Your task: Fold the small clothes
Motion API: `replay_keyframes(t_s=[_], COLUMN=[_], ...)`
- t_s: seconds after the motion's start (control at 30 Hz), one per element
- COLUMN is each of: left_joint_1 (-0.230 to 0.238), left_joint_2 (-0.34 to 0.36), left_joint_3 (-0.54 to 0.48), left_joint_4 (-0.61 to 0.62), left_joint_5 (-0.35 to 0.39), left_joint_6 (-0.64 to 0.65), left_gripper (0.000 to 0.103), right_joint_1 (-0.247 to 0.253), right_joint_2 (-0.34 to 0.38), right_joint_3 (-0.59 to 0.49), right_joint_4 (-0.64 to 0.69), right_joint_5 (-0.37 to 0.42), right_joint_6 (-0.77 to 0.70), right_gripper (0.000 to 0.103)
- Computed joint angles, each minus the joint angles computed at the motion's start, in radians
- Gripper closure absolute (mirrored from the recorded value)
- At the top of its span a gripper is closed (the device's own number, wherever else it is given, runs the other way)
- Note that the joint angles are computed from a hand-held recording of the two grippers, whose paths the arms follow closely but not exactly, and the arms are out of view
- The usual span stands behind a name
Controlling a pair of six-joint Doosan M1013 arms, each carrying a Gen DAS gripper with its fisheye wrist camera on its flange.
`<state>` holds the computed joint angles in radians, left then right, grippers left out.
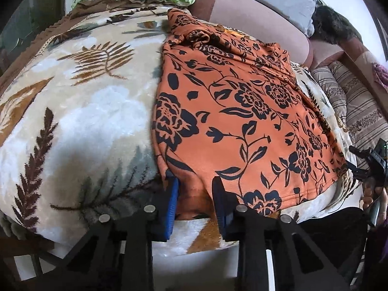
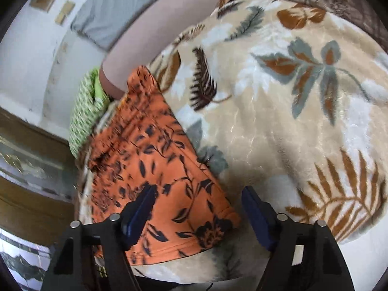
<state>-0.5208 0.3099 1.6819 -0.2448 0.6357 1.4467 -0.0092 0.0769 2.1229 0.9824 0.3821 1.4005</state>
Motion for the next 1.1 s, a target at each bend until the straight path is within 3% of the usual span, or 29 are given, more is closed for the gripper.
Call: replay_keyframes(t_s=[0.07,0.2,0.27,0.3,0.33,0.37,0.4,0.43,0.53,0.67,0.9,1.03,1.1], left_joint_1=[0.009,0.018,0.023,0.024,0.024,0.018,0.013,0.011,0.025,0.023,0.061,0.070,0.072], left_joint_2=[0.003,0.015,0.019,0.020,0.021,0.026,0.027,0.027,0.029,0.030,-0.004,-0.010,-0.013], left_joint_3=[-0.004,-0.012,-0.010,-0.010,-0.010,-0.018,-0.021,-0.022,-0.025,-0.037,-0.051,-0.085,-0.094], left_joint_4=[-0.043,-0.053,-0.074,-0.086,-0.088,-0.056,-0.025,-0.007,-0.058,-0.071,-0.292,-0.323,-0.324], left_joint_5=[0.013,0.027,0.030,0.033,0.039,0.058,0.065,0.069,0.084,0.099,0.070,0.058,0.057], left_joint_6=[0.044,0.008,0.008,0.015,0.018,0.005,-0.007,-0.013,-0.001,0.046,0.242,0.285,0.304], left_gripper=[0.074,0.054,0.055,0.056,0.066,0.071,0.077,0.082,0.092,0.095,0.096,0.096,0.096], right_joint_1=[0.003,0.022,0.026,0.031,0.034,0.037,0.040,0.042,0.039,0.007,-0.058,-0.069,-0.064], right_joint_2=[0.010,0.031,0.034,0.034,0.035,0.037,0.042,0.045,0.047,0.035,0.015,0.009,0.004], right_joint_3=[-0.006,-0.024,-0.026,-0.028,-0.031,-0.035,-0.041,-0.047,-0.048,-0.026,0.011,-0.001,-0.015], right_joint_4=[0.019,-0.077,-0.098,-0.122,-0.139,-0.157,-0.192,-0.223,-0.214,0.043,0.510,0.582,0.542], right_joint_5=[0.018,0.034,0.038,0.039,0.042,0.050,0.064,0.077,0.093,0.134,0.261,0.290,0.272], right_joint_6=[-0.046,0.012,0.019,0.030,0.034,0.041,0.068,0.094,0.083,-0.122,-0.448,-0.488,-0.470], right_gripper=[0.030,0.031,0.031,0.031,0.033,0.043,0.060,0.069,0.075,0.085,0.086,0.086,0.086])
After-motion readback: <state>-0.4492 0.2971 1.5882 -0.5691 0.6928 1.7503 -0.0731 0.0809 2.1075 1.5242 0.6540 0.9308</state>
